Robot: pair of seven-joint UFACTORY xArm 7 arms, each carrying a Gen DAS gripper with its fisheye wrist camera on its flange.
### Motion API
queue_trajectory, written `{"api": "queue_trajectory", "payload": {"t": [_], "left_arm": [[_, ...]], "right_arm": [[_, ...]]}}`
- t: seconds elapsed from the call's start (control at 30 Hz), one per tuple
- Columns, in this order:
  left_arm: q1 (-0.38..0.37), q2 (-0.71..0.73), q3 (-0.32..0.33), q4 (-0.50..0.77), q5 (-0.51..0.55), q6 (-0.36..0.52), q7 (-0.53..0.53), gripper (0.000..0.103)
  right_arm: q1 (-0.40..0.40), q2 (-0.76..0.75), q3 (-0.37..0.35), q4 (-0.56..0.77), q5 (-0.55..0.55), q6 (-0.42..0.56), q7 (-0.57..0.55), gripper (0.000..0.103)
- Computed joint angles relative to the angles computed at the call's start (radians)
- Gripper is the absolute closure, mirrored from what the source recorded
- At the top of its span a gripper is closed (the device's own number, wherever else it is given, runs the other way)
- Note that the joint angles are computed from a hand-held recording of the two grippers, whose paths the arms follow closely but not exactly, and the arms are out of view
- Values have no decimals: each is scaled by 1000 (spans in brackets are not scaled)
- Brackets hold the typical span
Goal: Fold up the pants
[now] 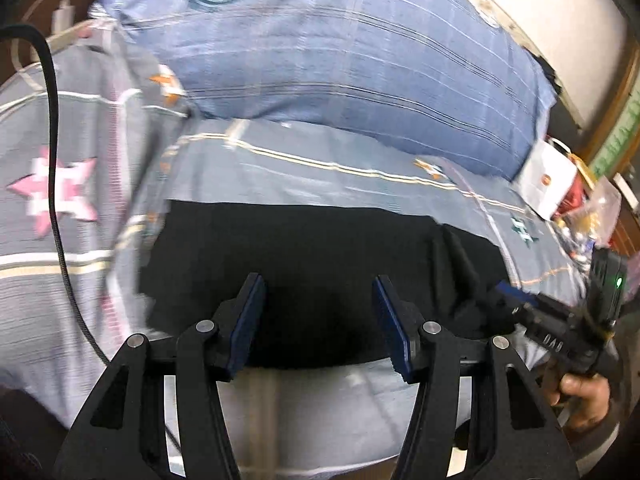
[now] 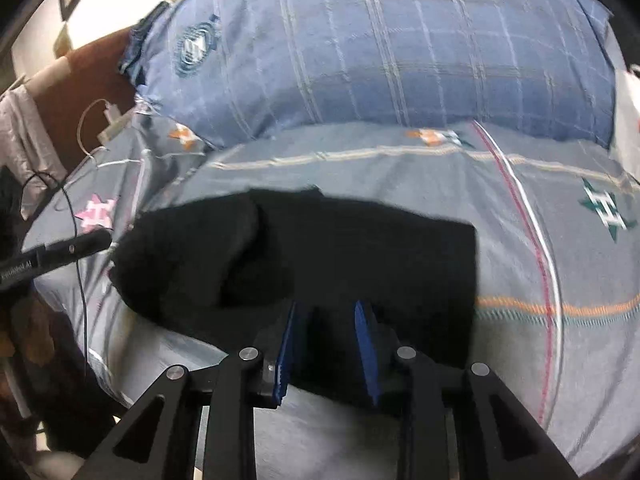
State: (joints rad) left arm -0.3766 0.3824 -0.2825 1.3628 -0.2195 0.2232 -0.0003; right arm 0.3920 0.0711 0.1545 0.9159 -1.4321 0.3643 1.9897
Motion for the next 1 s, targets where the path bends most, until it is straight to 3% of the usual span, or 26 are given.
{"api": "queue_trajectory", "payload": {"t": [0.17, 0.23, 0.3, 0.37, 0.57, 0.63, 0.7, 0.73, 0.8, 0.9, 1.0], "left_arm": [[89, -57, -51, -94, -117, -34, 35, 36], [126, -68, -79, -122, -182, -46, 67, 36], [125, -72, -70, -136, -200, -33, 69, 36], [115, -71, -54, -140, -203, -12, 60, 36], [101, -52, -39, -154, -229, -40, 53, 36], [109, -36, -51, -141, -232, -34, 55, 36], [139, -25, -87, -134, -271, -23, 81, 36], [145, -25, -94, -135, -285, -22, 89, 36], [130, -30, -79, -144, -282, -40, 77, 36], [35, -27, 32, -140, -162, -48, -57, 36], [46, -15, 24, -135, -127, -48, -94, 36]], "right_arm": [[17, 104, -13, 137, -31, -30, -14, 74], [32, 157, -28, 194, -51, -40, -23, 74], [25, 225, -42, 242, 4, -103, -81, 72], [43, 257, -58, 263, 59, -99, -127, 72], [105, 191, -97, 238, -39, -99, -62, 69], [98, 210, -95, 244, 2, -110, -106, 66], [55, 256, -63, 255, 143, -137, -249, 65], [80, 256, -80, 258, 167, -117, -286, 65], [109, 239, -100, 265, 170, -103, -314, 66], [127, 238, -133, 304, 120, -164, -301, 65], [123, 280, -131, 373, 197, -194, -411, 62]]}}
